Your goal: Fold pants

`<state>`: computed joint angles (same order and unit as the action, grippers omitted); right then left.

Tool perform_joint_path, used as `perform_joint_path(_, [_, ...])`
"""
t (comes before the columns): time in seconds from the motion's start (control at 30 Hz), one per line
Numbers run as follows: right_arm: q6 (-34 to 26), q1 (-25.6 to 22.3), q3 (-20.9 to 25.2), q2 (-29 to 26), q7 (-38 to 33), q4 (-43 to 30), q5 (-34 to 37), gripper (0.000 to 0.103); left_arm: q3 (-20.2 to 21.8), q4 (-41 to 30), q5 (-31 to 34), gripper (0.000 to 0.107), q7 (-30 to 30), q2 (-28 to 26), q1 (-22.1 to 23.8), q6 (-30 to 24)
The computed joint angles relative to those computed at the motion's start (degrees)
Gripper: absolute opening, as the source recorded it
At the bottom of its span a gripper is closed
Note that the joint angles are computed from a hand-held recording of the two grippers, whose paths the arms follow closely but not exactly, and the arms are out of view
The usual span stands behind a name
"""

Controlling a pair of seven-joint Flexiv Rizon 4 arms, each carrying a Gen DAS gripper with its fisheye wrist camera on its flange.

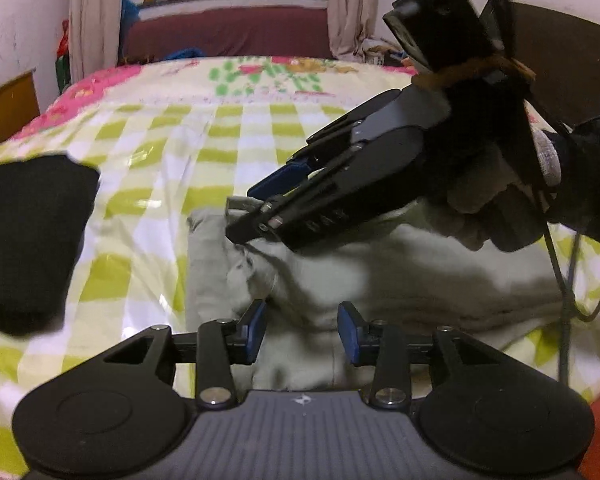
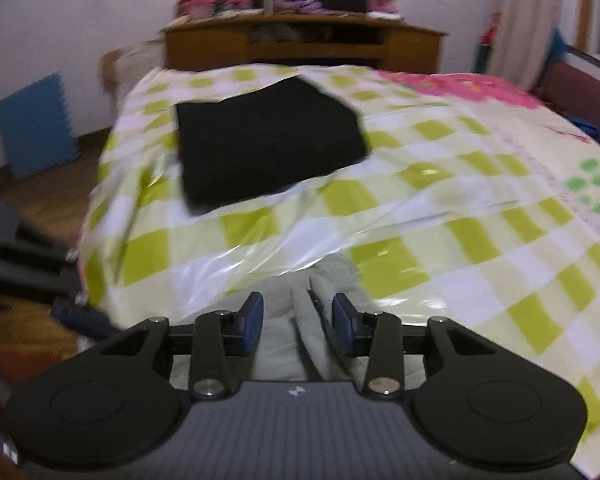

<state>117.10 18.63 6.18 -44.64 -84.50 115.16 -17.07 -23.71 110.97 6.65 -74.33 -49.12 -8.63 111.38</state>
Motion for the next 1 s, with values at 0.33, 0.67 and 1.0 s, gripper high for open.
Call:
perform_joint_path(0.33, [7.61, 9.23, -11.52, 8.39, -0.27, 14.69, 25.82, 0.049, 8.11, -11.91, -5.28, 0.053, 3.90, -6.31, -9.54, -4.82])
perform_joint_path(0.67, [20.60, -1.35, -0.78, 4.82, 19.98, 31.08, 37.42, 0.052, 14.09, -9.17, -8.99, 0.054, 5.73, -3.39, -15.56, -4.87])
perform_joint_path(1.0, [44.01, -22.22, 6.19, -8.80, 34.80, 33.57, 7.00, 0.043, 16.57, -11.93, -11.98, 0.055, 8.01, -2.57, -21.07, -9.11])
